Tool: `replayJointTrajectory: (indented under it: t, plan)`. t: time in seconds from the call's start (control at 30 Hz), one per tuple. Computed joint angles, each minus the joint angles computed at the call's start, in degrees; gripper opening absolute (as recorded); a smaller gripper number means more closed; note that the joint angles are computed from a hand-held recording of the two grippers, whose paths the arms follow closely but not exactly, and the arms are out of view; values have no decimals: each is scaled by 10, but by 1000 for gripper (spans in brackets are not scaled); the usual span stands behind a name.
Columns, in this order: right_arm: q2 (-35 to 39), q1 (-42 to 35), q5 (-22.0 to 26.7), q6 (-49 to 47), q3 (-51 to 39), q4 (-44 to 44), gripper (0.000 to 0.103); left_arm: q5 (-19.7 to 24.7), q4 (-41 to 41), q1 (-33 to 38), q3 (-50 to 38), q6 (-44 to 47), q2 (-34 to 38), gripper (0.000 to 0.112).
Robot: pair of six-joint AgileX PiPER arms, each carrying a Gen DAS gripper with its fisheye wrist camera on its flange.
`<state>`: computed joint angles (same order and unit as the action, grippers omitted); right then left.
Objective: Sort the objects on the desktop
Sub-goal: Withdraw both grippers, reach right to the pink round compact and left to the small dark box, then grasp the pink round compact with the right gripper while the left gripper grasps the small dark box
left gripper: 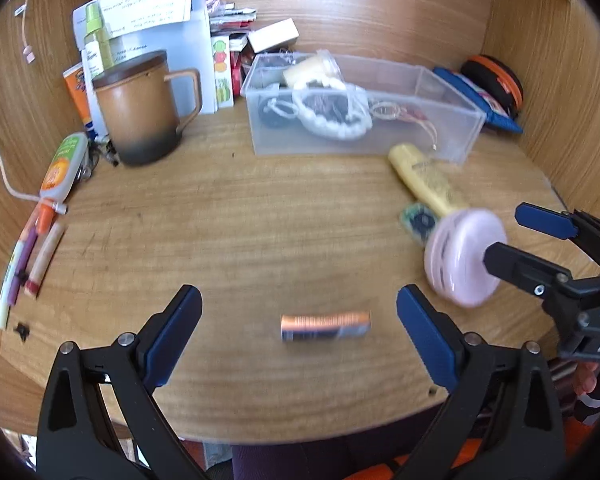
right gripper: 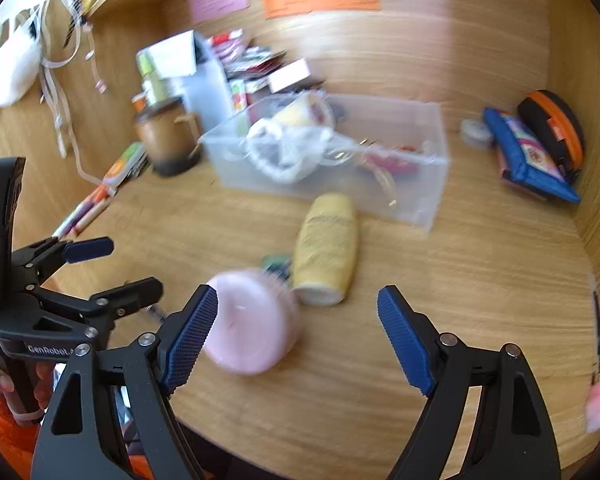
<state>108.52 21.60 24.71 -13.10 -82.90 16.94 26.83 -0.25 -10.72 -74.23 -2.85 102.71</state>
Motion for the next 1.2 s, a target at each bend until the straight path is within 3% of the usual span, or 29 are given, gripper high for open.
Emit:
replayJointTrajectory:
  t: [0.33, 0.57, 0.63, 0.73, 0.87, 1.0, 1.2]
  plan:
    - [10, 29, -21, -3, 35, 4, 80, -24, -81, 17, 46, 48, -1, 99]
    - [37, 16, 12, -62, 4, 81, 80, -67, -47, 16, 69, 15, -6, 97]
    - [43, 18, 13, -58, -4, 80, 80, -72, -9, 10, 73, -13, -9, 85]
    - [52, 24, 14, -46, -14, 67, 76, -78, 14, 7, 75, -18, -9, 75]
    - [61, 24, 17, -37, -24, 59, 63, -92, 46, 3, 83, -39, -11, 65]
    - [60, 29, -1, -20, -18, 37, 62, -92, -10, 11, 81, 21, -12, 48]
    - [55, 17, 1, -66, -11, 93, 62, -87, -55, 18, 73, 59, -7, 47]
